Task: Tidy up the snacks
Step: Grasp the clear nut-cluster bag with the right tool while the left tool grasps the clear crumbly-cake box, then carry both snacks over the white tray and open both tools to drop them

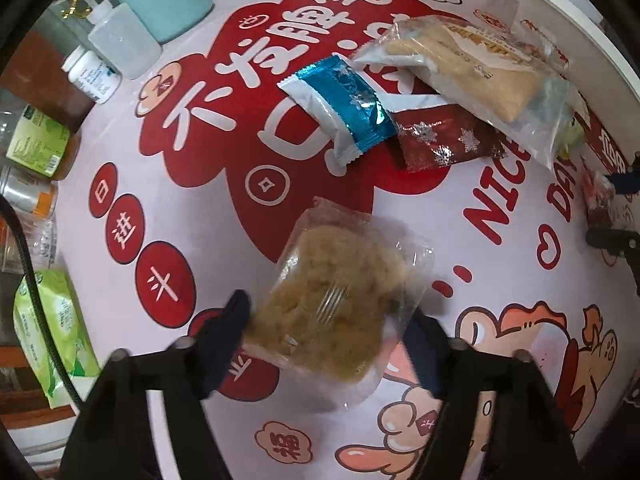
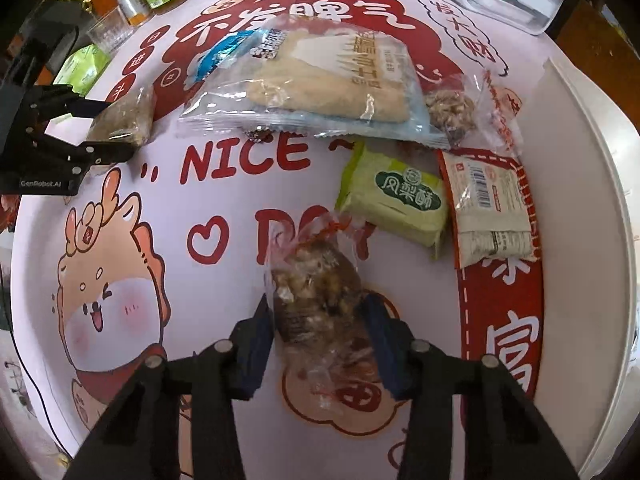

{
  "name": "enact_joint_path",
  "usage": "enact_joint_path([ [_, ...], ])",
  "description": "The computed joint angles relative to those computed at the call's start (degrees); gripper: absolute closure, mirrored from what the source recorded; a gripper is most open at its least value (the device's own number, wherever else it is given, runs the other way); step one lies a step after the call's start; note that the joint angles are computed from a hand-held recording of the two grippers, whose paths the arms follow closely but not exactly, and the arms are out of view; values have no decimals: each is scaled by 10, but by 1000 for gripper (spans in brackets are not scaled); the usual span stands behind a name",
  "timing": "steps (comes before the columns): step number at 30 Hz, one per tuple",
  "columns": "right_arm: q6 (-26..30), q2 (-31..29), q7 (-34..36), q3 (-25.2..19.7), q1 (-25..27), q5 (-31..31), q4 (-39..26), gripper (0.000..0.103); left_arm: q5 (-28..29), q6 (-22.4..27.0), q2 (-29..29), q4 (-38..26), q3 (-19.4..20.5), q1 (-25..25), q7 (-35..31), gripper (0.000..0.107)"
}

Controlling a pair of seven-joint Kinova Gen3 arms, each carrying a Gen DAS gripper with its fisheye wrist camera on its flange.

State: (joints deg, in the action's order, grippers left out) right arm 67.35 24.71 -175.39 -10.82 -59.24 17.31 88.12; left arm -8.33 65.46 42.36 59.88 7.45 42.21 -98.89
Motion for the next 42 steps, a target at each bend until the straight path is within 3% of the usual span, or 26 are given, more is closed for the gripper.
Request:
enact_joint_path([
  [3,-3,-1,-5,0,-2,1,1,59,-4,-6,-9,12,-16,15,32,42],
  [7,0,-7,-17,-2,-12,6,3,59,41,-14,-25,33,-80,55,49,43],
  [12,14,-27,-50,-9,-38,26,5,59,58,-38,-73,90,-98,85,99,43],
  [21,55,-64,-116,-31,-77,70,1,59,22,-66,-173,170,-62,133,266,43],
  [27,97,-108,-178,-58,-107,108,15,59,-3,-69,-208,176,-54,185,373,43],
  [31,133,-144,-227,-85,-122,135,32,59,-42,-60,-209,151,-19,205,451,43],
  [33,156,-167,-249,-102,-125,144,44,59,-59,-47,-197,121,-21,230,481,43],
  [36,185,-211,-272,-131,-119,149,71,59,-77,-3,-163,44,-35,275,507,43],
  [39,218,-255,-278,-158,-103,141,96,59,-137,36,-121,-36,21,277,543,43],
  [42,247,-305,-277,-182,-86,125,125,59,-165,54,-78,-116,23,307,556,43],
])
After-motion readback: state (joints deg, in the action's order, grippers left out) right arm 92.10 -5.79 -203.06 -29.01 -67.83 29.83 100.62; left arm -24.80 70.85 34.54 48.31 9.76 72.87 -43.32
